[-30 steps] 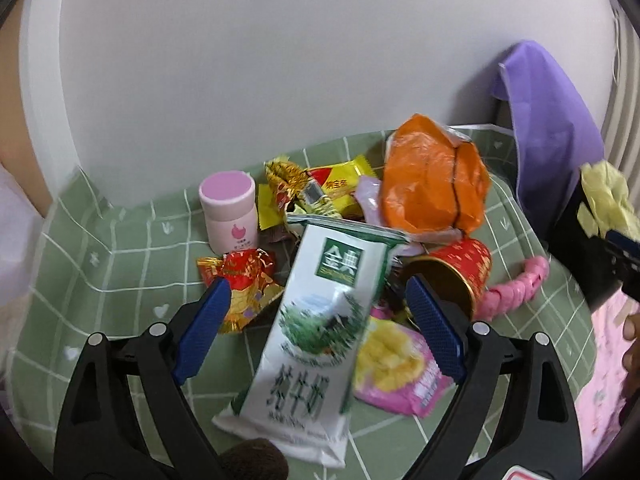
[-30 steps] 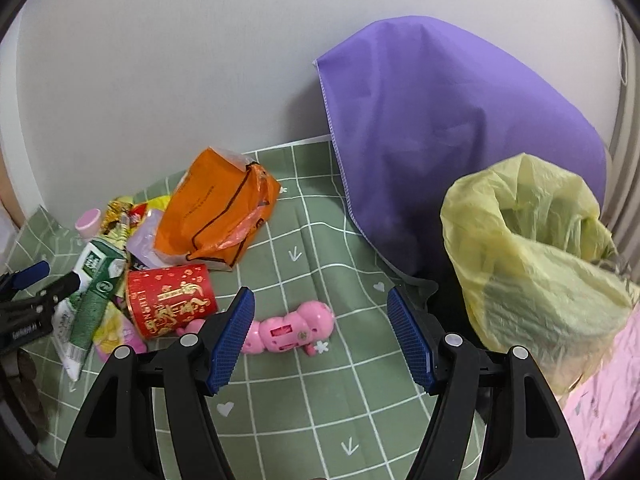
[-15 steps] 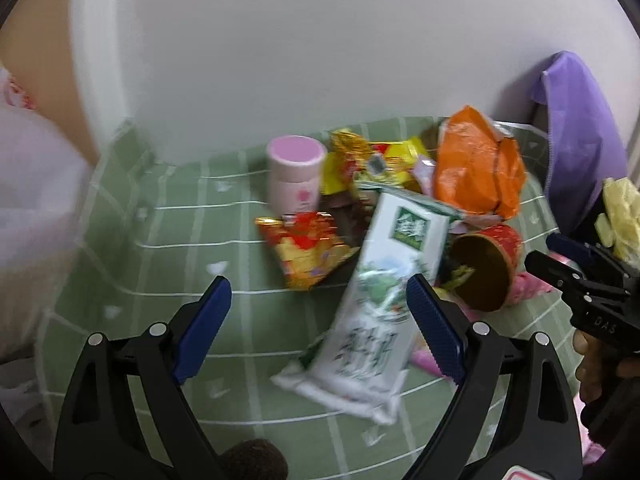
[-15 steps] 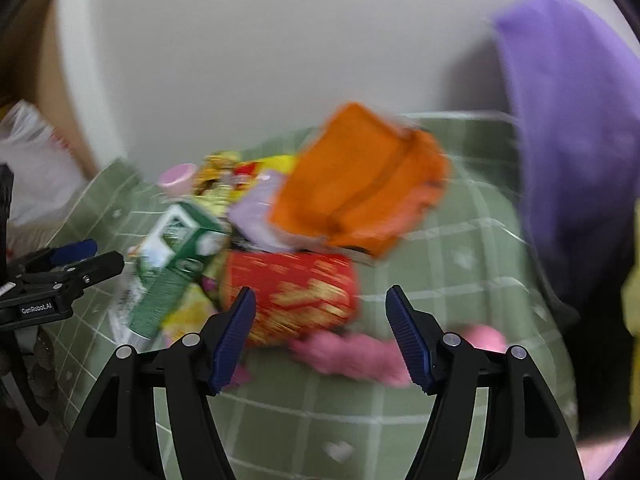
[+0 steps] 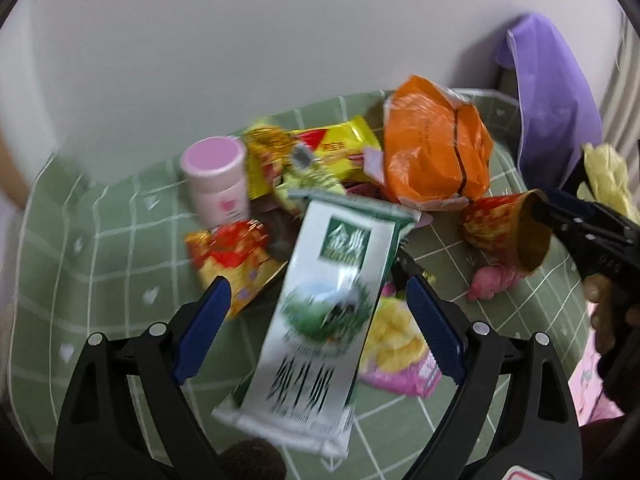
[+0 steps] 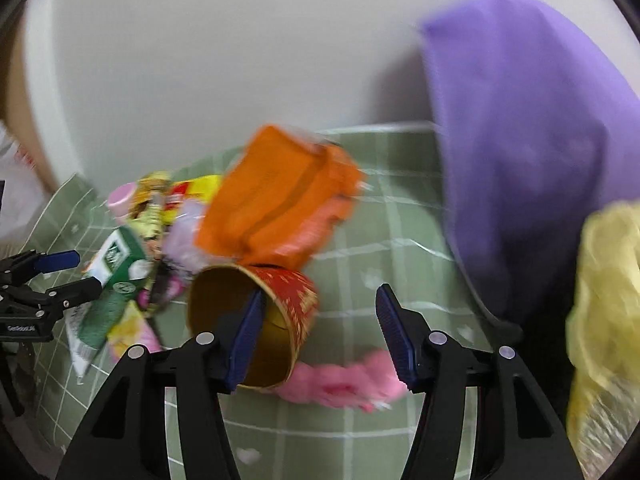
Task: Collect trash
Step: 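Grasp the milk carton with the left tool while the right tool grasps the red cup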
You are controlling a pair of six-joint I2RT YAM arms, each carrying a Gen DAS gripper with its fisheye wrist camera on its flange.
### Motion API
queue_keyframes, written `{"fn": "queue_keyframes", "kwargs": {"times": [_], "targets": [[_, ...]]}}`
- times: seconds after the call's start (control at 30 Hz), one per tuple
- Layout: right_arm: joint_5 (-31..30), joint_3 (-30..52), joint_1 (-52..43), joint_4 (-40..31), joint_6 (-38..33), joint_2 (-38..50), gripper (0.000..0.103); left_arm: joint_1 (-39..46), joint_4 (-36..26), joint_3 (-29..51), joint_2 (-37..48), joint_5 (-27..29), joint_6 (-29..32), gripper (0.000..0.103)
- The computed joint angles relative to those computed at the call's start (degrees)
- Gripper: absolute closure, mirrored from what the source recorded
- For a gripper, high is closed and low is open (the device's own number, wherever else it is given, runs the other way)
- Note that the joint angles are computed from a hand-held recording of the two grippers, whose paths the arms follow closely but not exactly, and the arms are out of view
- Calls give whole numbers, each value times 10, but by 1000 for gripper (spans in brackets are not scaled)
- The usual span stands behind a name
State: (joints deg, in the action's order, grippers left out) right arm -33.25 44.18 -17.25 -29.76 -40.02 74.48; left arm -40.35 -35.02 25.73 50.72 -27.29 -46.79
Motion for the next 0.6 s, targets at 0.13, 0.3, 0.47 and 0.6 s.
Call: {"fn": "queue_keyframes", "kwargs": {"times": [0.13,0.3,0.47,0.6], "targets": [[-16,26,-41,-30,-17,37,49,39,41,13,57,33,44,22],[-14,17,-31,-25,-18,42,49,77,70,8,63,87,65,36],[-10,10,-3,-20,-15,39,58,79,56,16,64,97,48,45],[-11,28,18,-36,-21,60,80,55,33,27,40,73,34,52]]}}
